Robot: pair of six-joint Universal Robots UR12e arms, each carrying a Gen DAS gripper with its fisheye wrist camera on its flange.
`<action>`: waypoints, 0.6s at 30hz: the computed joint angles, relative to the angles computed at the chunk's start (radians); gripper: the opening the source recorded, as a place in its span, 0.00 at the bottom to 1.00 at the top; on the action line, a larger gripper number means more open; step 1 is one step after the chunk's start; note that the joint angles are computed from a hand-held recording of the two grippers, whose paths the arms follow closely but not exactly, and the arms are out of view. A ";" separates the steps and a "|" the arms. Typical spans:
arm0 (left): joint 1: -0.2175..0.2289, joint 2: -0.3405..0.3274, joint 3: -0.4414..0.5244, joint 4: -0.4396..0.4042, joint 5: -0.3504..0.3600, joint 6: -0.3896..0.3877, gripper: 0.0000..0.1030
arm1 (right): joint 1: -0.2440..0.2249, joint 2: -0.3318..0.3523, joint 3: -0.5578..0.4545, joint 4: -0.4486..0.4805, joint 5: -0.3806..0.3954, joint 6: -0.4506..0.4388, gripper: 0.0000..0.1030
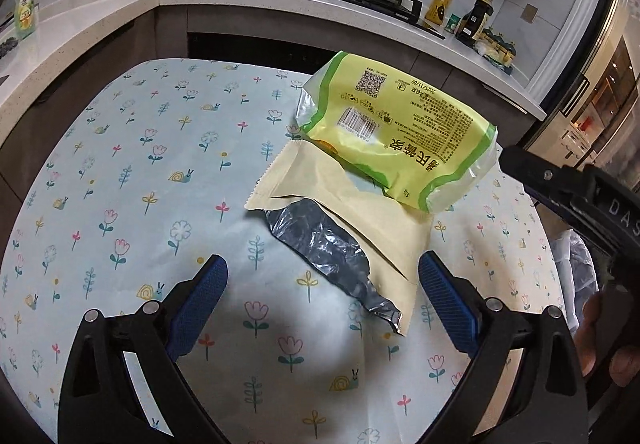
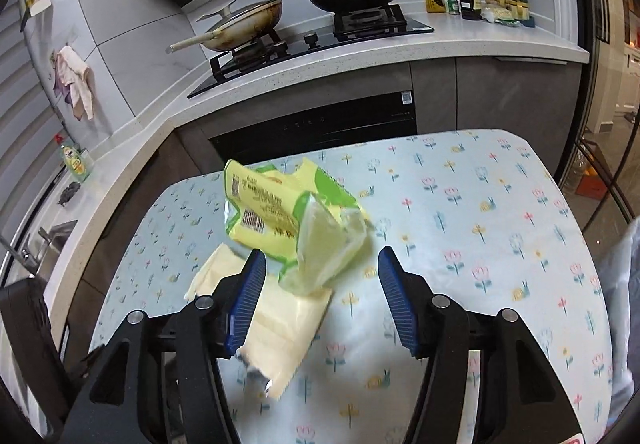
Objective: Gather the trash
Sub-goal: 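Grasp the cream paper bag with the left gripper while the right grasps the yellow-green snack bag, then carry the paper bag and snack bag over the bin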
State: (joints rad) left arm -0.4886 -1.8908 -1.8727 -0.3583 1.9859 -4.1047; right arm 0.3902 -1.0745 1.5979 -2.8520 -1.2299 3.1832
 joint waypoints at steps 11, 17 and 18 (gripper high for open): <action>0.038 -0.062 0.045 0.018 -0.097 0.006 0.69 | 0.016 0.054 -0.068 0.055 -0.011 -0.076 0.22; 0.035 -0.073 0.063 0.026 -0.108 0.055 0.30 | -0.004 0.031 -0.032 0.025 0.007 -0.056 0.19; 0.032 -0.072 0.067 0.024 -0.105 0.063 0.25 | -0.008 0.025 -0.025 0.016 0.008 -0.050 0.19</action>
